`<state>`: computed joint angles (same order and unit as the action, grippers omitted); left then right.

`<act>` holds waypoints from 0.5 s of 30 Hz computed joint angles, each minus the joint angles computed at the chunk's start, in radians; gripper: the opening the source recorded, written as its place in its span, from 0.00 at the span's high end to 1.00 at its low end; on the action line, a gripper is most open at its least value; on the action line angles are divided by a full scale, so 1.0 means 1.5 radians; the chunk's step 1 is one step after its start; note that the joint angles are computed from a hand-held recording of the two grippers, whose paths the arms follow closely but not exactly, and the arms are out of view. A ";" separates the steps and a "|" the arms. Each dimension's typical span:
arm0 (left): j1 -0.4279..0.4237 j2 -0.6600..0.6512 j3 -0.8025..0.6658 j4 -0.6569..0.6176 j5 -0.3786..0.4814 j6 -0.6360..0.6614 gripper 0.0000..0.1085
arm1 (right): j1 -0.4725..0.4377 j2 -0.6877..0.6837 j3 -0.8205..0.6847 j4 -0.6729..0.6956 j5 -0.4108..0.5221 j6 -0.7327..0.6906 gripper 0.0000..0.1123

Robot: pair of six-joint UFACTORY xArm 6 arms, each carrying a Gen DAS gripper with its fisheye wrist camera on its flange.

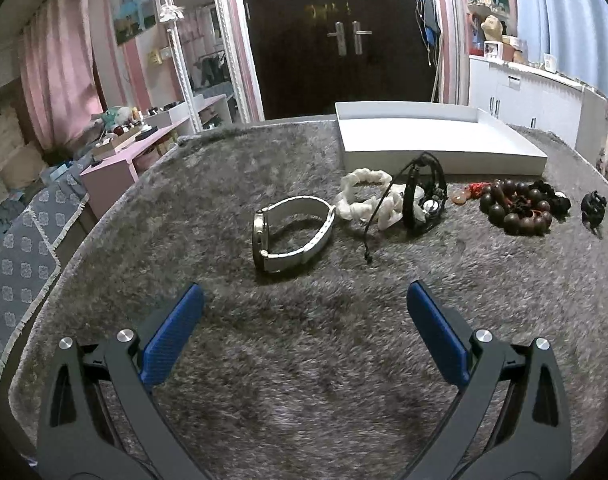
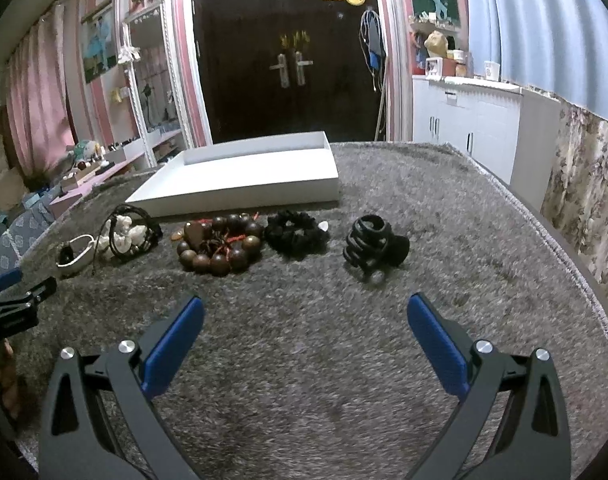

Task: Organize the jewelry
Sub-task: 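Grasp the black braided bracelet with the left gripper while the right grasps the black claw clip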

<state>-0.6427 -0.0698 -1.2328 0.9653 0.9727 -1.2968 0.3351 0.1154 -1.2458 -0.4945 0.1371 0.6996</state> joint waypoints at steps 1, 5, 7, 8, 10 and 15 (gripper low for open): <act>0.002 0.000 -0.002 -0.006 -0.006 0.003 0.08 | 0.000 0.001 -0.002 0.011 -0.002 -0.011 0.10; 0.007 0.006 -0.034 -0.027 -0.021 0.020 0.08 | 0.002 0.008 -0.019 0.101 0.003 -0.100 0.10; 0.009 0.022 -0.069 -0.042 -0.015 0.042 0.08 | 0.003 0.020 -0.044 0.171 0.010 -0.170 0.10; 0.011 0.029 -0.083 -0.042 -0.018 0.046 0.08 | 0.003 0.026 -0.057 0.194 0.017 -0.193 0.10; 0.010 0.050 -0.117 -0.026 -0.020 0.052 0.08 | 0.002 0.045 -0.093 0.240 0.039 -0.248 0.10; 0.031 0.104 -0.173 -0.059 -0.089 0.091 0.08 | -0.014 0.106 -0.185 0.244 0.108 -0.290 0.10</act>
<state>-0.5965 0.0857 -1.4925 0.8772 0.8391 -1.1609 0.3143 0.2749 -1.5231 -0.1281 0.2988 0.2645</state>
